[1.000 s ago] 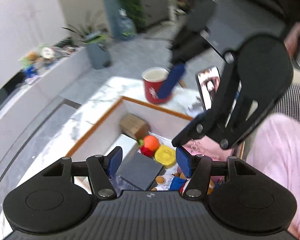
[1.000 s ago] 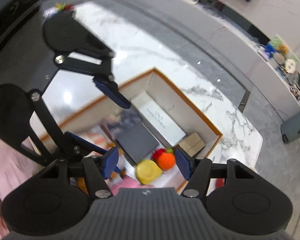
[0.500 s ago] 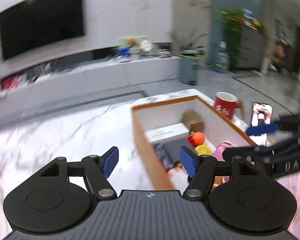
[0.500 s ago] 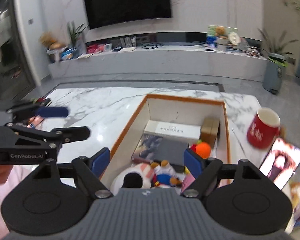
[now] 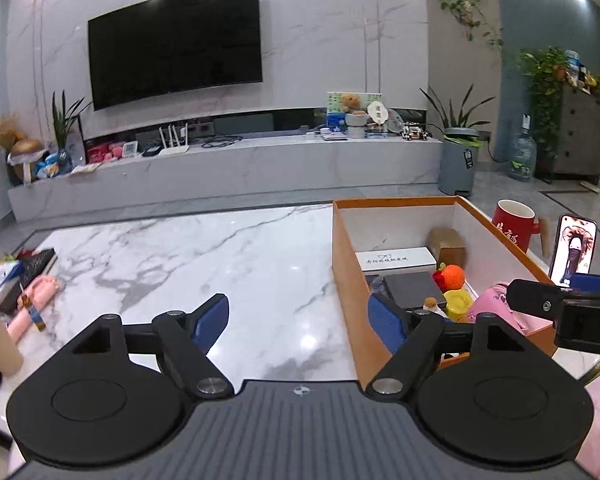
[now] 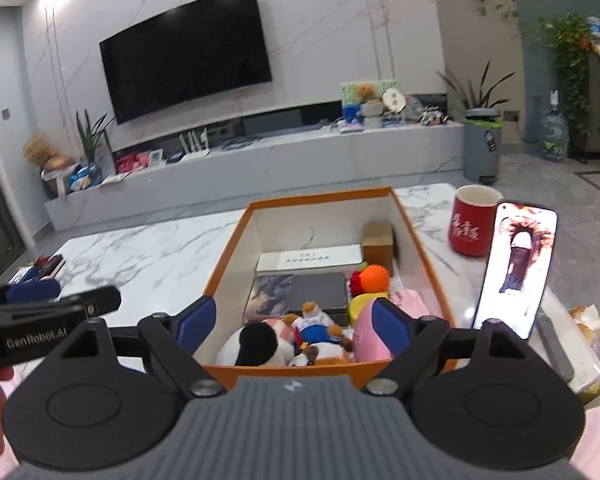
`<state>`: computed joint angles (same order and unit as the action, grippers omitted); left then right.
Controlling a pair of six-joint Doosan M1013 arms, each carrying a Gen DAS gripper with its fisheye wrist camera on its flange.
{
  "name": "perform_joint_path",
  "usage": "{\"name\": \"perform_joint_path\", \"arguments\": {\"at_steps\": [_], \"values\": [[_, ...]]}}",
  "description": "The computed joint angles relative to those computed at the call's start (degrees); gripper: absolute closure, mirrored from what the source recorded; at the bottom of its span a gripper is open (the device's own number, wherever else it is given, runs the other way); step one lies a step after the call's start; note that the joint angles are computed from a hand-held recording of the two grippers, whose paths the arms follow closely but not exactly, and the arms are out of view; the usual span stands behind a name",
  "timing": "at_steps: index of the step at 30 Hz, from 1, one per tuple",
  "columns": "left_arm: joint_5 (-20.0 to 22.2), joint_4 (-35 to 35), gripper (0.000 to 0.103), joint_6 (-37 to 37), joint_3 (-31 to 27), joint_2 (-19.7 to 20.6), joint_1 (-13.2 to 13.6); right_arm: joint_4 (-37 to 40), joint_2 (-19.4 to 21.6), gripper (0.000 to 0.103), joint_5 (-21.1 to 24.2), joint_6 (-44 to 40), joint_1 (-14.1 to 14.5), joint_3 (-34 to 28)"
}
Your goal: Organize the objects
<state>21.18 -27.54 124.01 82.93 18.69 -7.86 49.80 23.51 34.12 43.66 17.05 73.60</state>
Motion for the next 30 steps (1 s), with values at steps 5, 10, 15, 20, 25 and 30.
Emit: {"name": "perform_joint_path", "arguments": {"at_steps": [5,10,15,20,25,30], "values": [[0.3,-2.3,0.014,-0.6,0.8,0.1,0.3,-1.1,-0.3,0.015,-1.4,-0.2,0.3,1.1],[1.2,4.6,0.014,-5.4,1.1,0.0,-0.1,-2.6,-0.3,0.015,-0.7,1.4,0.3,1.4],[1.2,8.1,0.013,-7.7,1.5,-0.1,-0.4,-2.8,-0.3,0.015,-1.0,1.0,0.5,1.6],[2.0,9.2,0.013,-8.2,1.3,-0.2,-0.2,-3.7,0.0,0.014,-1.3,1.9,0.7,1.4],[3.4,10.1,0.013,-9.4,0.7,0.0,-0.1,-4.2,0.2,0.013,-1.0,2.5,0.7,1.1],[3.8,11.3,0.013,-10.0,0.8,-0.2,0.0,-5.4,0.2,0.013,-0.9,2.9,1.0,1.0]]}}
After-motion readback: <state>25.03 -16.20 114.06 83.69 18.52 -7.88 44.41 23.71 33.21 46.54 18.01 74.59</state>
